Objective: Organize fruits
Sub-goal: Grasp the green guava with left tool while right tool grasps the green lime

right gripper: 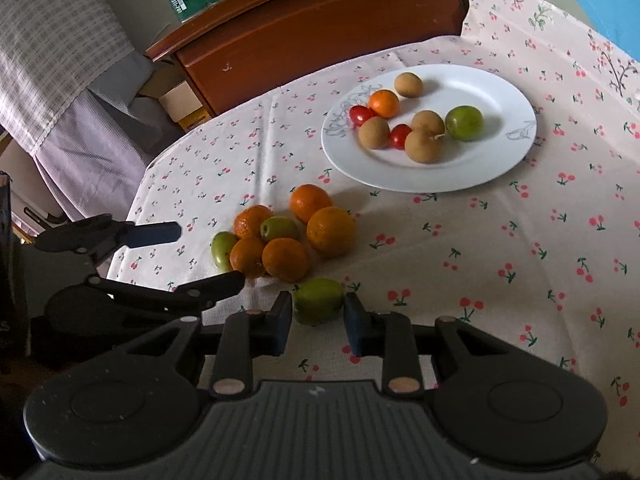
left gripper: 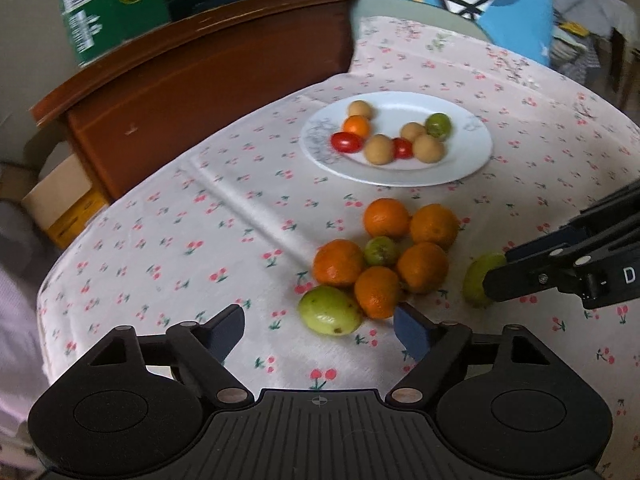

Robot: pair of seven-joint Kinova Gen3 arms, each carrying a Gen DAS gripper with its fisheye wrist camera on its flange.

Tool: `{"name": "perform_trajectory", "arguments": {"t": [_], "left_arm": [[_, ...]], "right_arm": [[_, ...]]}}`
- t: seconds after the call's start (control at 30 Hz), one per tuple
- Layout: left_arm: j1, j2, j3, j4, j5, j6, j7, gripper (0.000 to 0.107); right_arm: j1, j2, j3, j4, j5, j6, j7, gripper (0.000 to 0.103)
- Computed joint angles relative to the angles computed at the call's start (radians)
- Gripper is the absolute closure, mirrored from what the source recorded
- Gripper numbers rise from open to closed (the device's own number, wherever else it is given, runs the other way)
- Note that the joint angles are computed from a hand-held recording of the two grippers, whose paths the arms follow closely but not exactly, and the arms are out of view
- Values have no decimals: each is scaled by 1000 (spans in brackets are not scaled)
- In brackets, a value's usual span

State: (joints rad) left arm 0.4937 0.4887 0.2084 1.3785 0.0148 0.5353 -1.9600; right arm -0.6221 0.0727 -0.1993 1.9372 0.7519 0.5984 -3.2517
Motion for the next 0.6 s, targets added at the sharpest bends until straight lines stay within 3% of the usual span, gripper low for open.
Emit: {"name": "perform_trajectory", "arguments": {"t": [0.1, 0.17, 0.3, 0.47, 0.6], "left_arm": [[-58, 18, 65, -14, 48, 15, -88, 40], [-89, 37, 97, -41, 89, 56, -147, 55], [-79, 40, 79, -42, 119, 60, -179, 55], [-48, 39, 30, -53, 119, 65, -125, 51], [-56, 49, 38, -66, 127, 74, -115, 54]], "right_arm": [[2, -1, 1, 2, -6, -2, -1, 75], [6, -2, 2, 6, -16, -8, -3, 75], [10, -5, 3, 12, -16, -14, -15, 75], [9, -3, 1, 12, -10, -17, -15, 75], [7, -1, 1, 12, -10, -16, -15, 75]]}}
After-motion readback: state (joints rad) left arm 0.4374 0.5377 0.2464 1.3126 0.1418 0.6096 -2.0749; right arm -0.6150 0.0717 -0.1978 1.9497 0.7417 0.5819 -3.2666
